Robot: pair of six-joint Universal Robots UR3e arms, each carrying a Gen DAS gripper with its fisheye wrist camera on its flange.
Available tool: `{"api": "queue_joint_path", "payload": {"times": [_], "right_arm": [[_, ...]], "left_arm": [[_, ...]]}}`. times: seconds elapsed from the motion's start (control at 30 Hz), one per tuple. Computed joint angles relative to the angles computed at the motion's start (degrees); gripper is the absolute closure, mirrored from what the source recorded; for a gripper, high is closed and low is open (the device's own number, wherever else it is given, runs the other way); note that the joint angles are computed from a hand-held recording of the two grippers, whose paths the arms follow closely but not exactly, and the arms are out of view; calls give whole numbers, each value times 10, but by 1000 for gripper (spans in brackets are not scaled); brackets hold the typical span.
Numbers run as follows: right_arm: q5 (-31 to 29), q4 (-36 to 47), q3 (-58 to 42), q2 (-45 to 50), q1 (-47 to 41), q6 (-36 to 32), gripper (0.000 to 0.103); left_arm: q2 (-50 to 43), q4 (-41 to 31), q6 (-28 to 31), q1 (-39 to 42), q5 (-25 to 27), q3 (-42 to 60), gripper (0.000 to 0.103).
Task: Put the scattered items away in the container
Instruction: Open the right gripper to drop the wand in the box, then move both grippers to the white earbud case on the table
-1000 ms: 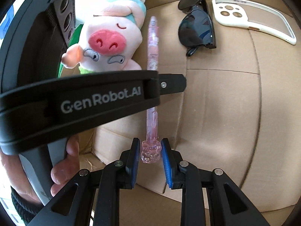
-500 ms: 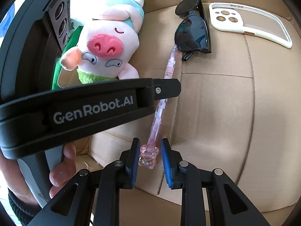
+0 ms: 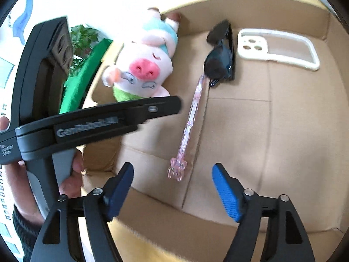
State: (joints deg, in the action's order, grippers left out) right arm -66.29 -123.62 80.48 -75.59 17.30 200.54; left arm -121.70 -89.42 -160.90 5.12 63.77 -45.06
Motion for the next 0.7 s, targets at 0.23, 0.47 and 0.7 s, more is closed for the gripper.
{"api": "queue_joint_path", "payload": {"times": [0.23,0.47,0.7], "right_arm": [[-19,-125,213,-214,-19,-50,5],[-82,-228,407,-351,25,-74,0],[-146,-424,513,-213,83,-30,3]], "left_arm": [[303,112,80,112,-91,-310,29],[538,11,224,219,-167,-541,27],[648,-20,253,210,-164,-699,27]]}}
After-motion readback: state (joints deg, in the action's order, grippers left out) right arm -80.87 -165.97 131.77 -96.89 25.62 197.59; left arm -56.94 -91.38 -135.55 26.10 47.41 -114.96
